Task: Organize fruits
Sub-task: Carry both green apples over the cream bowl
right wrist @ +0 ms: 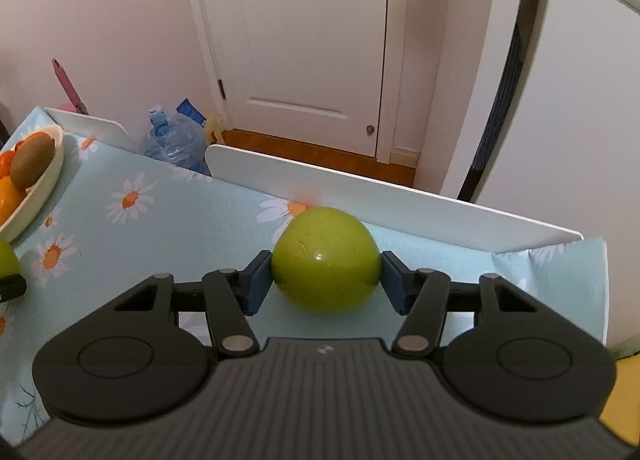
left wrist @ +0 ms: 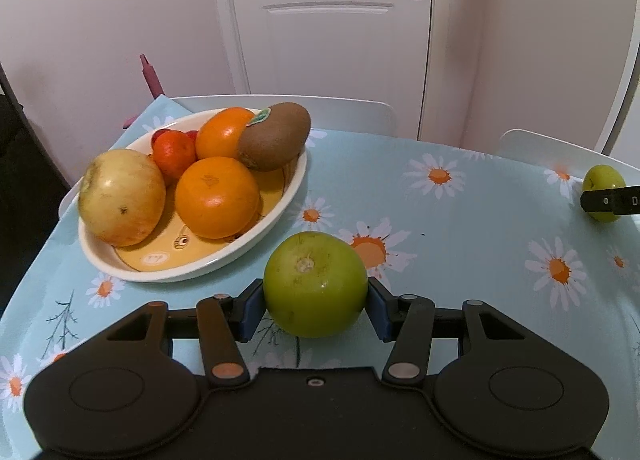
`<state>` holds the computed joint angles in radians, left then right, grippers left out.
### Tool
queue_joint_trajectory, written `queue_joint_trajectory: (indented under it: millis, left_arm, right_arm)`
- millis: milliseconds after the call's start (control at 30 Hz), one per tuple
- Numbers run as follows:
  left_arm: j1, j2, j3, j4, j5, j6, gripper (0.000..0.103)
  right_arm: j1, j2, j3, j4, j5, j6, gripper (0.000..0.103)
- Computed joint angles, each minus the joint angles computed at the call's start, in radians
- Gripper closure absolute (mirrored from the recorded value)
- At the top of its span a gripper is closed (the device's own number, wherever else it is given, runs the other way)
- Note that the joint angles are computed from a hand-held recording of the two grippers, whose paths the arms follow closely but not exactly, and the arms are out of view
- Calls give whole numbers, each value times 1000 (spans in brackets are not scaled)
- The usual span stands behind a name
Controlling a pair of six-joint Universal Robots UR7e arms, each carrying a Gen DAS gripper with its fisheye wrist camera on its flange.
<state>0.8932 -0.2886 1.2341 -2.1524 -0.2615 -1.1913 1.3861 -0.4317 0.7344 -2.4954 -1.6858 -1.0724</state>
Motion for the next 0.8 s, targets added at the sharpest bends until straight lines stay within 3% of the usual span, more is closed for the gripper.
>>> queue_joint_trajectory:
  millis: [533, 700, 800]
  left_arm:
    - [-67, -140, 154, 140, 38, -172, 46]
    - [-82, -203, 220, 151, 55, -180, 46]
    - [-86, -250, 274, 94, 57, -131, 46]
  right_arm:
    - [50, -217, 371, -90, 49, -7, 30]
    - [80, -286, 513, -136, 48, 12, 30]
    - [103, -318, 591, -171, 37, 34, 30]
